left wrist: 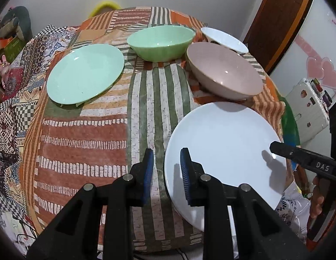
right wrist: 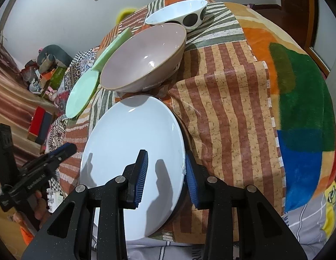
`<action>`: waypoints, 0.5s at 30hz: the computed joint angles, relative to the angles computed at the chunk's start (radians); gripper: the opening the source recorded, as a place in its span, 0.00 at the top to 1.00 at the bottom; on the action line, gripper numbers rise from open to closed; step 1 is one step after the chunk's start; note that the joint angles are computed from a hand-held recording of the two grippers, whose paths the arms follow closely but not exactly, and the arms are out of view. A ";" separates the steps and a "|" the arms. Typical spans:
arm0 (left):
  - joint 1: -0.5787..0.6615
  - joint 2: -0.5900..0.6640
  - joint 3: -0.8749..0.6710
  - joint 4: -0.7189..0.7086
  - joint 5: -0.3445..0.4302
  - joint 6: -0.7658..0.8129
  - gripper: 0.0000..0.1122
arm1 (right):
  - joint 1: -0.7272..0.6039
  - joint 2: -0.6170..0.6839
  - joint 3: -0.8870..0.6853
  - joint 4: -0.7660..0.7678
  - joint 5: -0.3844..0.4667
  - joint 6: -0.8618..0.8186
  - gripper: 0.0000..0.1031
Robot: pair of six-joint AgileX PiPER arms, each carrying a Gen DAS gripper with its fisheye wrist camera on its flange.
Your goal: Organize plates and bowls
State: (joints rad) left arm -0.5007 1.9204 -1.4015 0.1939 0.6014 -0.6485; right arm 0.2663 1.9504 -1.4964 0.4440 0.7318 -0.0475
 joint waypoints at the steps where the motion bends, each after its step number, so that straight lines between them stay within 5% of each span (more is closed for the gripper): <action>1: 0.001 -0.007 0.006 0.001 -0.002 -0.001 0.79 | 0.001 0.000 0.000 -0.006 -0.001 0.005 0.70; 6: 0.002 -0.026 0.026 -0.007 -0.012 -0.002 0.79 | 0.063 -0.045 0.022 -0.253 -0.069 0.178 0.69; 10: 0.000 -0.053 0.050 0.010 -0.029 -0.027 0.79 | 0.079 -0.082 0.029 -0.329 -0.097 0.215 0.48; 12: -0.004 -0.077 0.070 0.044 -0.037 -0.059 0.79 | 0.119 -0.090 0.026 -0.485 -0.104 0.315 0.45; 15: 0.000 -0.104 0.095 0.072 -0.046 -0.086 0.77 | 0.138 -0.083 0.008 -0.511 -0.104 0.324 0.40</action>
State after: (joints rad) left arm -0.5009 1.8165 -1.3069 0.2658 0.5558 -0.7342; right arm 0.4039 1.8677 -1.4880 -0.0671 0.6282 0.2763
